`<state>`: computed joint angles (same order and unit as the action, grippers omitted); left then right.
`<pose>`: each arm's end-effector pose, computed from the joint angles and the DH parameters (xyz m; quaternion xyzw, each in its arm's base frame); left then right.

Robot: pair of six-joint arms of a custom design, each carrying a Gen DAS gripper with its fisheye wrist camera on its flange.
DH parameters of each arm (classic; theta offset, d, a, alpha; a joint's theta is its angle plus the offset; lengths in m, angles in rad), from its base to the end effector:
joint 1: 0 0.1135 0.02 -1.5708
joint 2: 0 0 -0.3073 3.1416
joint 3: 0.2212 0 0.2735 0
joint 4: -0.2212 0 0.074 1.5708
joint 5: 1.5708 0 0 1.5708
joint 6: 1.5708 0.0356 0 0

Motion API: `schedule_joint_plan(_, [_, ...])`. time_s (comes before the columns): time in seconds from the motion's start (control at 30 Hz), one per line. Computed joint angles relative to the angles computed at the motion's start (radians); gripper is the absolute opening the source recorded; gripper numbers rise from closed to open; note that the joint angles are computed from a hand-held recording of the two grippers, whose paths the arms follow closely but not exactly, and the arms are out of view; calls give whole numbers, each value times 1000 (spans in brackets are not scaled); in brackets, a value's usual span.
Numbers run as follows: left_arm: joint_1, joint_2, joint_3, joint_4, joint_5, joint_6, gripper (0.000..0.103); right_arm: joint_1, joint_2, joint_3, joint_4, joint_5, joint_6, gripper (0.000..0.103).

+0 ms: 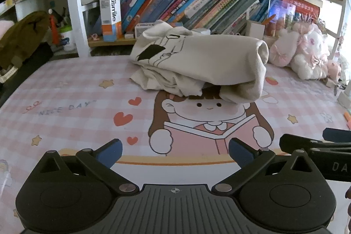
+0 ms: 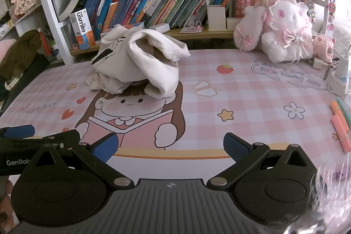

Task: Fold clothes
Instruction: 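Reach the right tool to the cream shirt and grasp its fabric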

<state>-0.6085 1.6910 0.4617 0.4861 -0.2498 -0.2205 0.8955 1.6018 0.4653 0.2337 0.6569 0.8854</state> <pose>0.2369 -0.1543 0.1138 0.1260 0.9011 -0.0563 0.4111 0.1792 0.1890 0.1236 0.1012 0.8948 0.0495 0.4321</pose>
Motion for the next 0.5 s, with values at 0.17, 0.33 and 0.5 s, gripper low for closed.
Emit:
schedule_joint_plan(0.17, [-41,39,37,-27,-31,-6,103,-47,-19,-41,53,-31,-44,102])
schedule_joint_plan(0.33, [-84,74,80,-49,-79,-21,103,-138,-44,-70,115,-110,-145,101])
schedule_joint_plan(0.5, [-97,77,88,-53,-114,-22,103,-256,-11,-27,171,-276,-319,101])
